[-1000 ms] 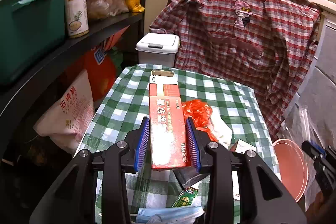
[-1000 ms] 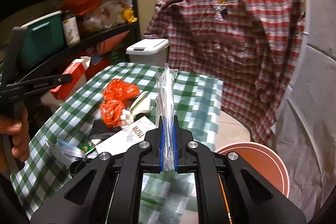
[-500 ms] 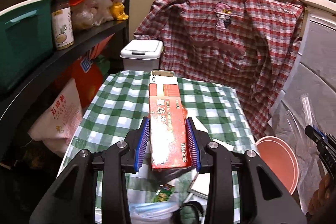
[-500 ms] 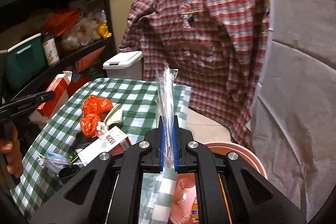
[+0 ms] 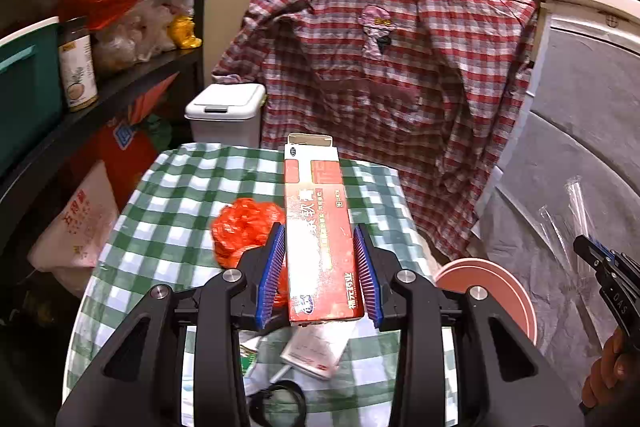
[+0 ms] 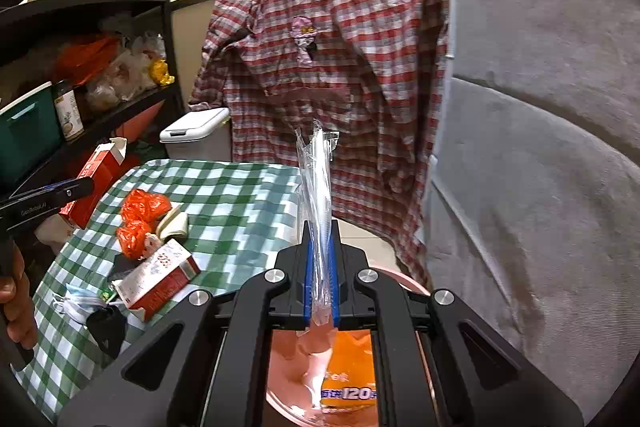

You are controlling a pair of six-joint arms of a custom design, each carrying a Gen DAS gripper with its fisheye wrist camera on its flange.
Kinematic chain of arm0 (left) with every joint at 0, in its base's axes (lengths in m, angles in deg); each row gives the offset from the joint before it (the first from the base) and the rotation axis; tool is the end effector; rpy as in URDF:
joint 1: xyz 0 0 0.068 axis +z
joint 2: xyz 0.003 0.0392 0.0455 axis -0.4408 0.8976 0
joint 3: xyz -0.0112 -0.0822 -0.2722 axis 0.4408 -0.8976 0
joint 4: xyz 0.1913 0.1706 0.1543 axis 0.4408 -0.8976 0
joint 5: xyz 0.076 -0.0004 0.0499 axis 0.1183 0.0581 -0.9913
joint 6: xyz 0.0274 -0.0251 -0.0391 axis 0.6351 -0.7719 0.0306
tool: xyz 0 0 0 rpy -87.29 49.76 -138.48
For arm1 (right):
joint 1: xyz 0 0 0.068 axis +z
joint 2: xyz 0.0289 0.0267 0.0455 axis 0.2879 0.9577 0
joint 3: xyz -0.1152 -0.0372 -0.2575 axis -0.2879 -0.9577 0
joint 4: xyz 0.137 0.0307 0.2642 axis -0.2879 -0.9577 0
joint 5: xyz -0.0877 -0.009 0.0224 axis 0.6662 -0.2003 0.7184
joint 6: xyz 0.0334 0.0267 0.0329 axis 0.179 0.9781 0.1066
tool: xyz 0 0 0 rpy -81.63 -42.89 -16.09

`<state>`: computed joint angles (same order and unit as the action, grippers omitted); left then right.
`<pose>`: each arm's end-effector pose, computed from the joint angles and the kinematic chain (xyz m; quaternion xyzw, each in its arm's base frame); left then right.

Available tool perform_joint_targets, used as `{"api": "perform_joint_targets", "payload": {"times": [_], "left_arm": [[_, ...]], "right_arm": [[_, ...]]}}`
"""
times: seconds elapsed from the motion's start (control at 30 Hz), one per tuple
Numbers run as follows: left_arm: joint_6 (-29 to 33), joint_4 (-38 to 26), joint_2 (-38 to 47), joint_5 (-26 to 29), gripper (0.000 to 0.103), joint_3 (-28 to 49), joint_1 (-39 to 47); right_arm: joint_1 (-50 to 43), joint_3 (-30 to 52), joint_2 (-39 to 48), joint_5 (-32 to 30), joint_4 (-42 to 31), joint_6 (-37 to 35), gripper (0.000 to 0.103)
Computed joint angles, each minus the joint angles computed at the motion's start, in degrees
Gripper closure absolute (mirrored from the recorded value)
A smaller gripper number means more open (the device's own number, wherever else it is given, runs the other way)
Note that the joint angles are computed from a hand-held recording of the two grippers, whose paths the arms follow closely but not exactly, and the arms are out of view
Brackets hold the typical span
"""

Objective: Collect trash
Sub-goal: 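Carry the red box with the left gripper while the right gripper carries the strip over the bucket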

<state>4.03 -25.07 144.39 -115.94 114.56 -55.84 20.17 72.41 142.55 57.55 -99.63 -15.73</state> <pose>0.2360 -0.1086 0.2981 -0.2274 0.8559 0.0474 0.4620 0.3197 0.0336 0.2938 -0.2164 0.8416 0.1430 0.4737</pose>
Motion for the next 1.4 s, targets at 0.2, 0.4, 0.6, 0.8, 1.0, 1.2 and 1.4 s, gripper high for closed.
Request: {"api": "perform_joint_targets", "payload": {"times": [0.2, 0.4, 0.6, 0.8, 1.0, 1.2, 1.4], "left_arm": [[0.4, 1.7, 4.1, -0.3, 0.068, 2.3, -2.7], [0.9, 3.5, 7.3, -0.1, 0.068, 4.0, -4.6], [3.4, 6.7, 9.0, 0.5, 0.068, 4.4, -6.4], [5.3, 10.3, 10.6, 2.5, 0.068, 4.3, -7.7], [6.7, 14.0, 12.6, 5.5, 0.068, 4.1, -8.7], [8.5, 18.3, 15.1, 9.4, 0.068, 4.1, -9.6], [9.4, 19.3, 18.0, 11.2, 0.068, 5.7, -10.0]], "right_arm": [[-3.6, 0.9, 0.4, -1.7, -1.1, -1.3, 0.096], [-6.1, 1.2, 0.8, -3.0, -1.4, -2.1, 0.096], [-7.9, 2.1, 1.9, -3.9, -1.6, -1.7, 0.096], [-7.8, 2.3, 2.1, -4.3, -2.0, -1.6, 0.096], [-7.3, 3.0, 3.5, -4.0, -2.7, -2.5, 0.096], [-6.9, 3.1, 3.8, -3.7, -2.7, -2.2, 0.096], [-7.1, 3.4, 4.6, -3.3, -2.7, -1.9, 0.096]]}}
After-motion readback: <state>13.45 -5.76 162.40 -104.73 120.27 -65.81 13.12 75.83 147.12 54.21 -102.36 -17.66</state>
